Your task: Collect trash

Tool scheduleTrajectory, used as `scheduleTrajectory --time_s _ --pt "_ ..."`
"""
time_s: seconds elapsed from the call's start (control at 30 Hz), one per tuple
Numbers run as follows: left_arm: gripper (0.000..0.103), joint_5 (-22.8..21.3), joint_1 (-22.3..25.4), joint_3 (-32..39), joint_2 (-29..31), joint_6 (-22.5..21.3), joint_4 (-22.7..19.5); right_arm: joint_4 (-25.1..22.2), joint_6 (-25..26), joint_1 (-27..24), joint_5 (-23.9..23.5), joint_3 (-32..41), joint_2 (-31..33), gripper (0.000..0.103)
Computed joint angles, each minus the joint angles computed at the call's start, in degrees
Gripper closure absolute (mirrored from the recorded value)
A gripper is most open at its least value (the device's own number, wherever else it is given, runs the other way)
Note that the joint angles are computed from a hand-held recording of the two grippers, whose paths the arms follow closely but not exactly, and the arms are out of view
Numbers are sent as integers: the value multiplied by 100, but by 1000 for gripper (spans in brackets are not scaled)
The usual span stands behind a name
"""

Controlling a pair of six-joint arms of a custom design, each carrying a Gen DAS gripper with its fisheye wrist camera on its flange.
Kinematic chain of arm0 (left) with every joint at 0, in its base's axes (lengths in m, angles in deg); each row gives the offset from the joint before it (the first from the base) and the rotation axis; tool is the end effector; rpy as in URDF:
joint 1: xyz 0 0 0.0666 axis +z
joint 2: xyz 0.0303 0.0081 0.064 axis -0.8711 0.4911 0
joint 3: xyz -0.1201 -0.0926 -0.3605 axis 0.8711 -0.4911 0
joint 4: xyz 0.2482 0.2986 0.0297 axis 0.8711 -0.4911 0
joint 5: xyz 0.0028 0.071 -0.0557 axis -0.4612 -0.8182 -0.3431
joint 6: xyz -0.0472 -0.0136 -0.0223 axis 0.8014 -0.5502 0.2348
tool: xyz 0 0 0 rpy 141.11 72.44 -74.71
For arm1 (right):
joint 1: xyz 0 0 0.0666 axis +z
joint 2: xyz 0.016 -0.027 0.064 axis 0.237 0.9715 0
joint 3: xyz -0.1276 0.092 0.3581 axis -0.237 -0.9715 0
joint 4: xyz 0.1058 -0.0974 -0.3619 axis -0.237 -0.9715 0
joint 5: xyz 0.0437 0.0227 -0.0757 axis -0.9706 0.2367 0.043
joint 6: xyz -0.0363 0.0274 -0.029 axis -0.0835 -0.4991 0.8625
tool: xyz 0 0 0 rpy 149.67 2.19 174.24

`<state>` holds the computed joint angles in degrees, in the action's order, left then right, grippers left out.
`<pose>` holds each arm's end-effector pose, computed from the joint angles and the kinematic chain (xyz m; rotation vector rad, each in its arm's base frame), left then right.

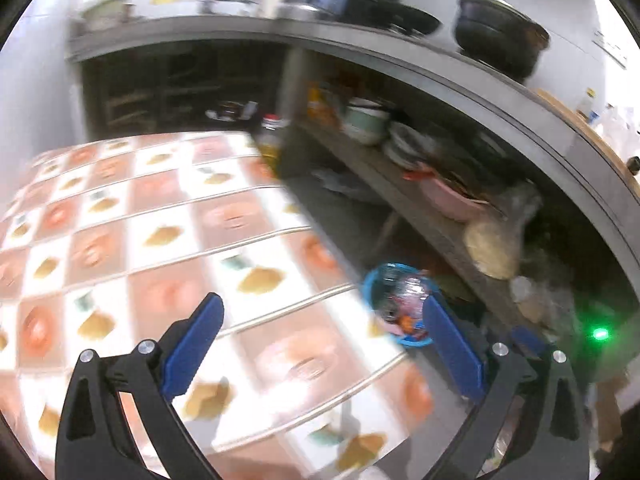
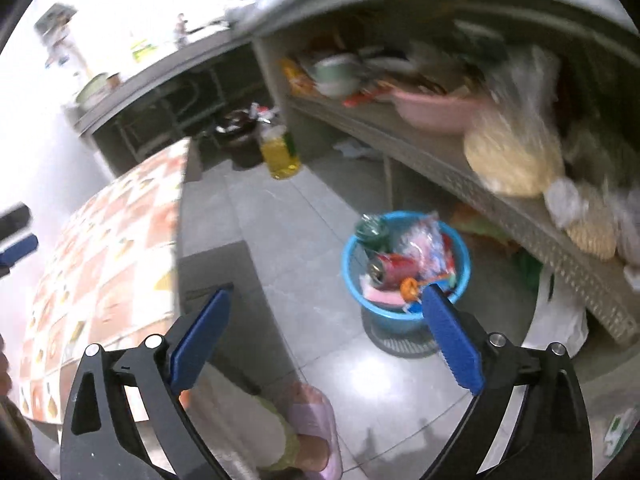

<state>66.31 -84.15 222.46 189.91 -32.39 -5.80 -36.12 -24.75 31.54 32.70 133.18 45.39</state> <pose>0.5584 -0.2378 0.6174 -0.1245 2.3222 -0.2492 0.5945 0.1892 0.5259 -0.0240 2.2951 0.2559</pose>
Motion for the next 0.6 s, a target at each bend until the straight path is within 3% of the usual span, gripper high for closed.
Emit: scheduleTrajectory --time_s 0.1,0.2,0.37,0.47,0.6 --pt "6 -490 -35 -1286 -780 154 527 8 281 274 260 147 -27 8" --pt "6 -1081 -122 -1919 -1216 301 747 35 527 487 414 289 -15 8" --pt "6 -1977 -258 -2060 -1409 382 791 54 913 797 742 412 -23 8" --pt "6 -2571 -323 -1828 -1333 470 487 304 1135 952 1012 287 -115 8" --pt "5 -2883 -265 -1829 -1377 783 246 441 1206 1093 1096 241 -186 8"
